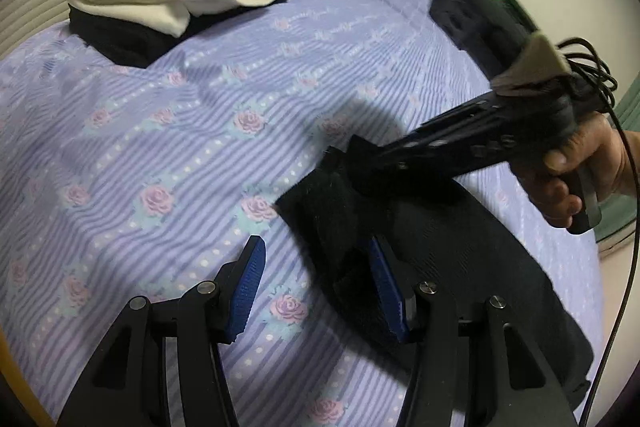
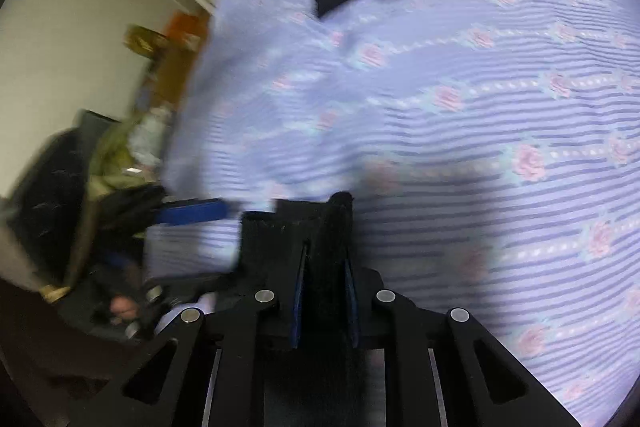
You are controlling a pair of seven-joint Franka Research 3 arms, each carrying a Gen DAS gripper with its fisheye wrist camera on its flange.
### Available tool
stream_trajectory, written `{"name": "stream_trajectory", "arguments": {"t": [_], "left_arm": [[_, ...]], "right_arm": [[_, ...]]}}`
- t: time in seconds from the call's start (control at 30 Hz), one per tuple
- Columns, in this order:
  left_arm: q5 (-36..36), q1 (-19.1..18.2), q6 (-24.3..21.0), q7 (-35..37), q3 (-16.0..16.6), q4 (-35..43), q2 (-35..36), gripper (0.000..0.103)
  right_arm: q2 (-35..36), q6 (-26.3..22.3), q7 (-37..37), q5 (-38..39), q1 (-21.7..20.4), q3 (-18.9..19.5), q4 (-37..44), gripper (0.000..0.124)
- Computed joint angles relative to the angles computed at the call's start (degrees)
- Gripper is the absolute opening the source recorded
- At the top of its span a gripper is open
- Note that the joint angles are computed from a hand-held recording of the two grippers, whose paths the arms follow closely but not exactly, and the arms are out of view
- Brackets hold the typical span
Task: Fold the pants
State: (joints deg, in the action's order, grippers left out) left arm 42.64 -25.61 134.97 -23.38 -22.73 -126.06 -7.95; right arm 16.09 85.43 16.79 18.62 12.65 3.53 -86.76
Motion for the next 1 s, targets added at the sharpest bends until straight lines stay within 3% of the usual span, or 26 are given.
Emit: {"name": "stream_trajectory", "arguments": {"t": [0.1, 0.23, 0.37, 0.57, 0.63, 0.77, 0.87, 1.0], "left_arm": [[0.40, -0.01, 0.19, -0.12, 0.11, 0.08, 0.82, 0.053], [0.89, 0.06, 1.11, 0.01, 0.36, 0.04, 0.75, 0.054], [-0.99, -0.43, -1.11, 2.19, 0.14, 0.60, -0.40, 0.053], [-1.46, -1.26, -6.92, 7.91, -1.32, 3.90, -2.17, 0.053], [0.04, -1.80, -9.65, 12.39, -2.06, 6.82, -1.73, 0.053], [2.64, -2.67, -10.92, 19.04, -2.53, 12.10, 0.28, 0.054], [4.51, -3.83, -10.21, 23.28, -2.59, 16.73, 3.15, 0.055], [6.71, -6.48, -7.36, 28.60, -2.25, 24.52, 9.90, 0.060]], "right_arm": [[-0.43, 3.51, 1.13, 0.33, 0.26, -0.04, -2.34, 0.015], [-0.79, 2.45, 1.80, 1.92, -0.66, -0.26, -1.64, 0.016], [-5.25, 7.53, -0.82, 3.65, -1.68, -0.69, -5.23, 0.031], [-13.65, 12.40, 0.41, 10.68, -4.26, -2.87, -10.94, 0.032], [-17.05, 15.39, 1.22, 13.36, -5.71, -4.23, -13.57, 0.035], [-25.74, 24.31, 2.65, 17.99, -8.91, -7.61, -21.88, 0.050], [-30.65, 30.28, 5.03, 19.13, -11.41, -10.21, -26.76, 0.063], [-37.39, 38.10, 10.70, 16.43, -16.58, -13.60, -33.27, 0.065]]}}
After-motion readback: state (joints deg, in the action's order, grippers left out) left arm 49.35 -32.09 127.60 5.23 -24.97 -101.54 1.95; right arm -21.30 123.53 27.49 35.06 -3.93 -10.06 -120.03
